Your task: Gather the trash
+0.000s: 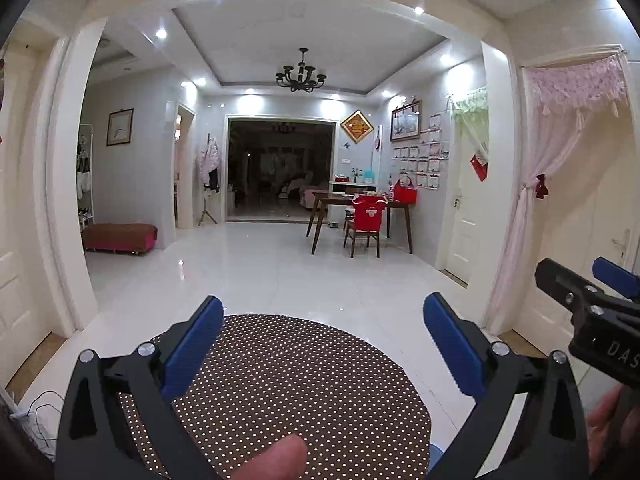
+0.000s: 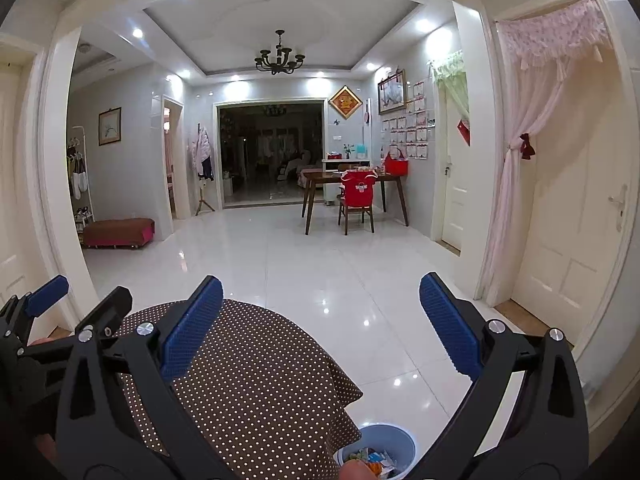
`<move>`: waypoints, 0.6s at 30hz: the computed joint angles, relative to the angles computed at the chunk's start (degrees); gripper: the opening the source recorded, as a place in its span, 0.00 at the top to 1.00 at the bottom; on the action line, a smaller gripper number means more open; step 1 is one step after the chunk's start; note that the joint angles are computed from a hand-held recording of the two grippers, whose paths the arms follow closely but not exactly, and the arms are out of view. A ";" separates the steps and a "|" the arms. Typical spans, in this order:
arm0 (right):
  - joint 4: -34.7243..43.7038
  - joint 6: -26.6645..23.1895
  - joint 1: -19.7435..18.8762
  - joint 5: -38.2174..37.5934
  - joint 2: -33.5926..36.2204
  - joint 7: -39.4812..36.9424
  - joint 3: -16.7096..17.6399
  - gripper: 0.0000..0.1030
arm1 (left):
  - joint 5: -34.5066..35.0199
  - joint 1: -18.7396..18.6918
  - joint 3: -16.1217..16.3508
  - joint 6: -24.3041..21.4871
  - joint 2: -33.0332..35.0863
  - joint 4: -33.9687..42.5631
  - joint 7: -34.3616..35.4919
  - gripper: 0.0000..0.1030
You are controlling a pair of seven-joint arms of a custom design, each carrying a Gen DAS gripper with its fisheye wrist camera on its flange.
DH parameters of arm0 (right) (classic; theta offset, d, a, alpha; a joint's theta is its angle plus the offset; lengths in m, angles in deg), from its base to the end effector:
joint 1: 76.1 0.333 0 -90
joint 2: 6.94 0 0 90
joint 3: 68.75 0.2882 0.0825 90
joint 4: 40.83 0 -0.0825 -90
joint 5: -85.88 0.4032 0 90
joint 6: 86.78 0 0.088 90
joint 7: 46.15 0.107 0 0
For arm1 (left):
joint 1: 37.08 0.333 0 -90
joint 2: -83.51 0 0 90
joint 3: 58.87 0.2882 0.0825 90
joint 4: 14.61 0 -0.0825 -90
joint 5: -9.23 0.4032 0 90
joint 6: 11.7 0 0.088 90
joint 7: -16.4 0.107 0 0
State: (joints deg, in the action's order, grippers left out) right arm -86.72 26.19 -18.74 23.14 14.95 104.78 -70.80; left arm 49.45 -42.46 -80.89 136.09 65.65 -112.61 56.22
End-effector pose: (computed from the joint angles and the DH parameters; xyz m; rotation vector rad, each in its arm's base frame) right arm 0.4106 0.5073 0.8186 -1.3214 1.4336 -1.0857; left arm 0.4334 -0.2890 0.8042 -1.3764 1.4156 -1.1566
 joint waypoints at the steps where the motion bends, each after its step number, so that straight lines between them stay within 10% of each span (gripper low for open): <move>1: 0.14 -0.06 -0.04 0.13 0.09 -0.21 0.04 0.06 | -0.14 -0.07 0.11 -0.02 -0.34 -0.36 -0.05 0.04; 18: -2.49 0.42 -0.99 0.30 -0.73 1.53 0.80 0.06 | -2.11 -0.43 0.66 -0.39 -0.52 -1.14 1.13 0.04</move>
